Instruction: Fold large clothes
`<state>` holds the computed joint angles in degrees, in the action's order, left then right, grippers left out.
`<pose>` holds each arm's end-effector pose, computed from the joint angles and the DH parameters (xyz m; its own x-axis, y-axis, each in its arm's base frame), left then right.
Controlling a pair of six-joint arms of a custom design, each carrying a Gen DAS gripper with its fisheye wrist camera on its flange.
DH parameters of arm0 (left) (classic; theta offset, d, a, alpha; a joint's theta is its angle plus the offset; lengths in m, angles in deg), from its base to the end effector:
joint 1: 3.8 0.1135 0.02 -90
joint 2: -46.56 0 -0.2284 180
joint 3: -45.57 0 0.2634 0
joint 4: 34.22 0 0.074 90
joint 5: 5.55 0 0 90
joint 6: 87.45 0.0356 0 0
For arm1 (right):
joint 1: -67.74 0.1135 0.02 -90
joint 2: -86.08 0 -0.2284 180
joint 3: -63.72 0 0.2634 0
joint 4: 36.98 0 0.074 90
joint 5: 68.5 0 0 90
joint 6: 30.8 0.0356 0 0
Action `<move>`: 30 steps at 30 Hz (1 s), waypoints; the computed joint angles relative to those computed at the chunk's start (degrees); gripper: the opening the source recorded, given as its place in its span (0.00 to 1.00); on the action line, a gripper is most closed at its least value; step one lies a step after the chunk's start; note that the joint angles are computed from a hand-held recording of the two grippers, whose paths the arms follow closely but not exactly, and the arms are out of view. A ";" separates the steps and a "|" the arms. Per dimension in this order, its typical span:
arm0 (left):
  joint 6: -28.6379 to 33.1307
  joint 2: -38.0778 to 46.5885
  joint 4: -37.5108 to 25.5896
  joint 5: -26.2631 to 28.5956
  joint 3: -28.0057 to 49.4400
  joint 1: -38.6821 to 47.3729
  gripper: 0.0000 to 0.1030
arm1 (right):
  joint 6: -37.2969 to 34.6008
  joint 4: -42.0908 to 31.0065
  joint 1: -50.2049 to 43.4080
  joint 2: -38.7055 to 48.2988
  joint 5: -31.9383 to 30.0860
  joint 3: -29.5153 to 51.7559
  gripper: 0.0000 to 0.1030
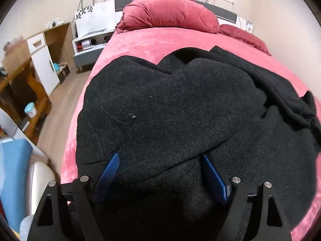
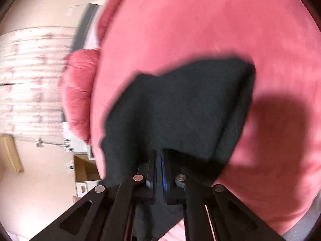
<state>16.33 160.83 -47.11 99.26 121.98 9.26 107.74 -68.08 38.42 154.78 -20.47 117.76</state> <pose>0.3824 0.0794 0.0761 -0.7472 0.0631 -0.6616 0.1205 0.9918 -0.0415 0.2401 -0.1075 0.1877 -0.4456 0.8893 -0.1029 0.4398 0.3176 0.8401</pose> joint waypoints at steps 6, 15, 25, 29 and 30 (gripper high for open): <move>2.05 -0.91 3.58 -4.87 -3.01 -2.64 0.90 | -14.15 -7.52 -14.84 -0.60 -0.27 15.10 0.04; 1.90 -2.38 4.73 -4.28 -5.17 -2.22 0.92 | -71.34 -27.94 7.73 2.26 29.05 21.36 0.56; 1.56 -1.83 2.83 -4.09 -3.20 -2.14 0.92 | -92.47 -35.70 18.24 25.29 33.73 33.37 0.57; 1.59 -1.64 2.90 -4.07 -3.14 -2.18 0.92 | -91.83 -37.06 19.16 24.96 35.18 31.95 0.18; 1.56 -1.67 3.10 -4.17 -3.32 -2.26 0.92 | -91.26 -35.92 19.42 22.74 36.20 30.04 0.14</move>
